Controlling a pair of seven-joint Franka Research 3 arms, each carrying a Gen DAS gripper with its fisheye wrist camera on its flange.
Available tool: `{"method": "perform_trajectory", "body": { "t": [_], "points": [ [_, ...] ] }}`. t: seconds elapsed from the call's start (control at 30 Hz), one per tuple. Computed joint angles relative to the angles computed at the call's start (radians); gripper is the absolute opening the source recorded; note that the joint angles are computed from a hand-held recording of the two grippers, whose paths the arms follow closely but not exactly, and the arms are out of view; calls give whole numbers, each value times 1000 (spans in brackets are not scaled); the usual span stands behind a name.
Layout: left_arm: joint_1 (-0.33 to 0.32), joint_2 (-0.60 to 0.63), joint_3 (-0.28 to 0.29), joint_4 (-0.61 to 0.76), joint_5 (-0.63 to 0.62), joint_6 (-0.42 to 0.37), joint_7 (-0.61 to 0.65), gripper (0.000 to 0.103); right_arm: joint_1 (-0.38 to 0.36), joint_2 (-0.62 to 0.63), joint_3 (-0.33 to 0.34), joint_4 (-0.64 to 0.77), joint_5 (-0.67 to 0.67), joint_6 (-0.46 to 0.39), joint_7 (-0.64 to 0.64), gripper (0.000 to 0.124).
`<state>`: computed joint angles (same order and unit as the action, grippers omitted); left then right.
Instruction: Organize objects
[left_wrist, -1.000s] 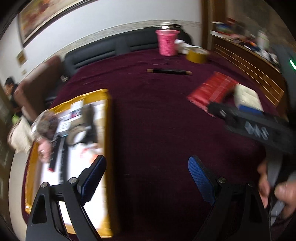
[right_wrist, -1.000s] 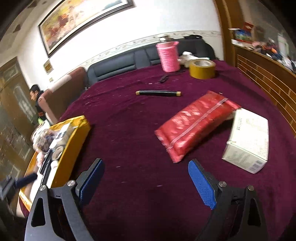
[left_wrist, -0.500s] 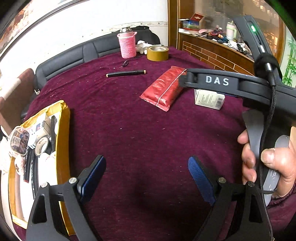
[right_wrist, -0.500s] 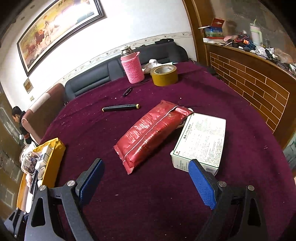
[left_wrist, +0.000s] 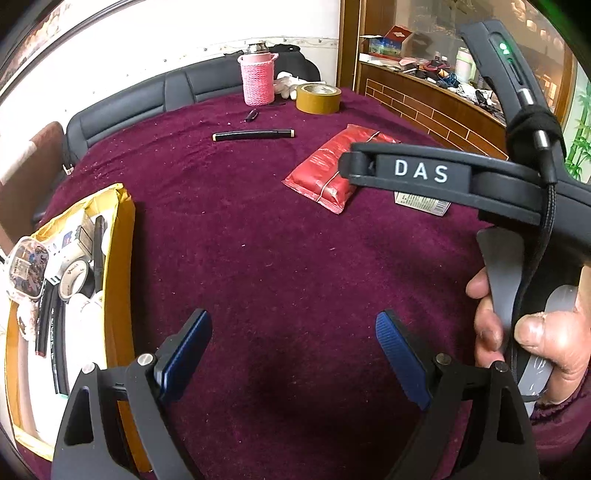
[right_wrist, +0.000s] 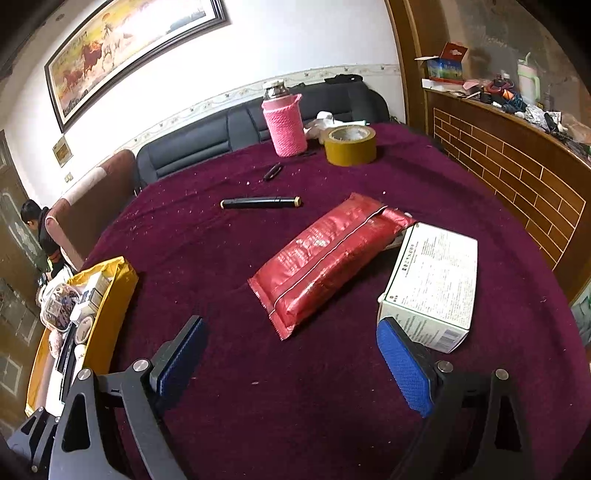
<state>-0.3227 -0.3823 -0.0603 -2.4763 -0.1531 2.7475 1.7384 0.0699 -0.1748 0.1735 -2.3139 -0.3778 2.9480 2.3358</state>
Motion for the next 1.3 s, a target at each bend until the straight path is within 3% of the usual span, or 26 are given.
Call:
{"method": "perform_trajectory", "body": {
  "t": [0.47, 0.83, 1.07, 1.3],
  "points": [
    [-30, 9, 38, 0, -110, -6, 95, 90, 37, 32, -11, 44, -40, -55, 29, 95],
    [-43, -40, 109, -39, -245, -1, 210, 90, 88, 56, 0, 119, -162, -149, 121, 95],
    [-34, -78, 160, -64, -315, 4, 269, 90, 154, 86, -3, 181, -246, -205, 168, 95],
    [17, -91, 184, -58, -329, -12, 268, 90, 209, 111, -17, 234, -282, -239, 191, 95]
  ]
}}
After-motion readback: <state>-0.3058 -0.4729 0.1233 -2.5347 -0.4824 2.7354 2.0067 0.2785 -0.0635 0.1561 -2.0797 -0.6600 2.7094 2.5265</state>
